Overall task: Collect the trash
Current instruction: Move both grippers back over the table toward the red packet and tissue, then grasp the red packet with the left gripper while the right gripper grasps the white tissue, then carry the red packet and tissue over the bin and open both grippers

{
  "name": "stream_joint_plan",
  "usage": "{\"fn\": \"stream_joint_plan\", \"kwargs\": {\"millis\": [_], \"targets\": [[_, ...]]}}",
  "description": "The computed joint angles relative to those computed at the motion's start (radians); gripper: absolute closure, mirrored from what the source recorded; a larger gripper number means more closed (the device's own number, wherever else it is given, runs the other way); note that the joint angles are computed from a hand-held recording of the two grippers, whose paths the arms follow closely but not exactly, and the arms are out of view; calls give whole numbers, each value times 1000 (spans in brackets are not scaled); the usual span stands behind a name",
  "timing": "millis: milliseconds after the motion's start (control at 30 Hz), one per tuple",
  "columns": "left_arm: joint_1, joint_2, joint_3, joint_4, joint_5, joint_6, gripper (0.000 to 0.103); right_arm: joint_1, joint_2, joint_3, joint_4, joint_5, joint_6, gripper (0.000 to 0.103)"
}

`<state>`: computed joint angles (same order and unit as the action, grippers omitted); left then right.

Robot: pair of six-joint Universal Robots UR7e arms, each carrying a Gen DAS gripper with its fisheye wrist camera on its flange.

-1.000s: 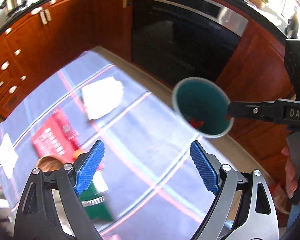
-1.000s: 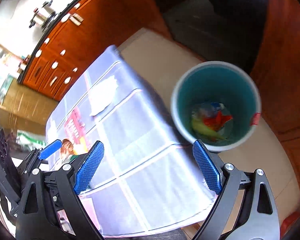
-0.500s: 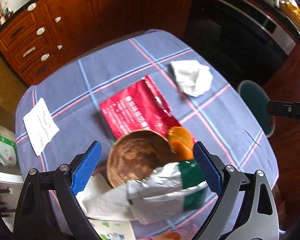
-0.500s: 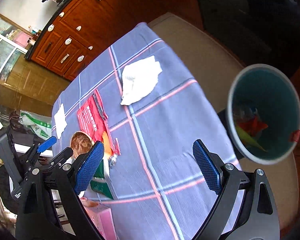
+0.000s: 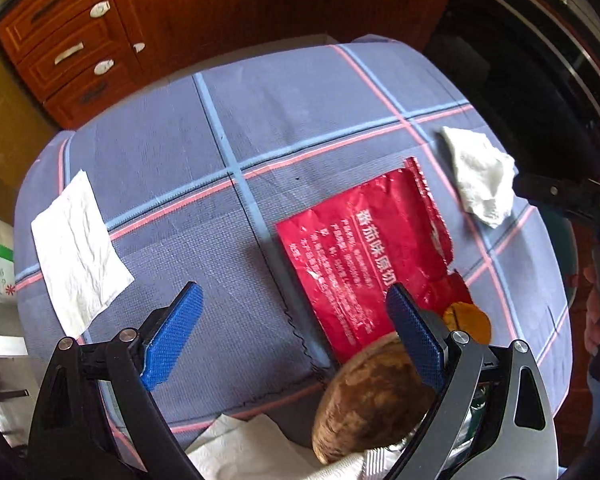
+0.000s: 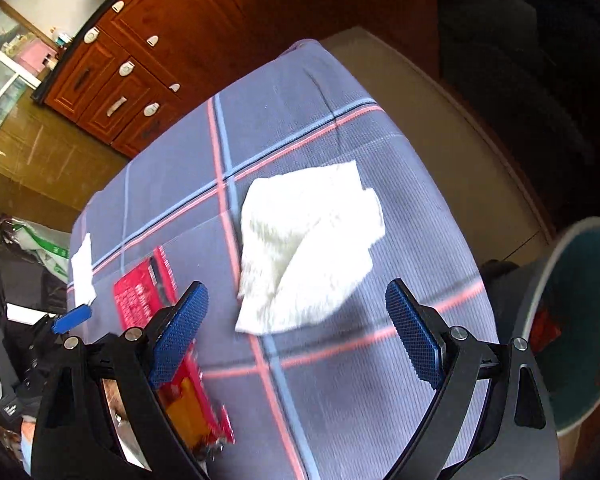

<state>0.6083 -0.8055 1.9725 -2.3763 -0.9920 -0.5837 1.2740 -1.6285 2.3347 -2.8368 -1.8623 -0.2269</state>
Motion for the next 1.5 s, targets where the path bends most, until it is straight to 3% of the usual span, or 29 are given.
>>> {"fn": "stream_joint_plan", "kwargs": {"millis": [233, 300, 433, 533, 600, 667, 733, 767, 800, 933, 1500], "targets": [[23, 35, -34, 3, -20, 38, 10, 7, 82, 4, -109, -12, -16, 17], [23, 51, -48, 9, -24, 42, 10, 18, 93, 16, -150, -31, -38, 27], [35, 82, -74, 16, -68, 43, 10, 35, 102, 21, -145, -57, -55, 83], [21, 104, -77, 7, -89, 67, 9, 23, 81, 32, -110, -29, -64, 93], [6, 119, -81, 0, -109, 100, 9, 20, 65, 47, -102, -15, -77, 95], [-16, 131, -79, -14, -114, 127, 19, 15, 45, 59, -86, 6, -82, 96], [-44, 142, -79, -17, -103, 155, 61, 7, 20, 73, -68, 27, -86, 96], [-57, 145, -80, -18, -100, 166, 72, 5, 9, 80, -63, 34, -86, 96], [-69, 148, -79, -19, -92, 169, 90, 0, -4, 87, -56, 40, -87, 96], [-130, 144, -59, -58, -68, 188, 99, -31, -80, 116, -30, 85, -95, 96], [-317, -6, 44, -132, -7, 63, 100, -106, -527, 199, 191, 258, -146, 96]]}}
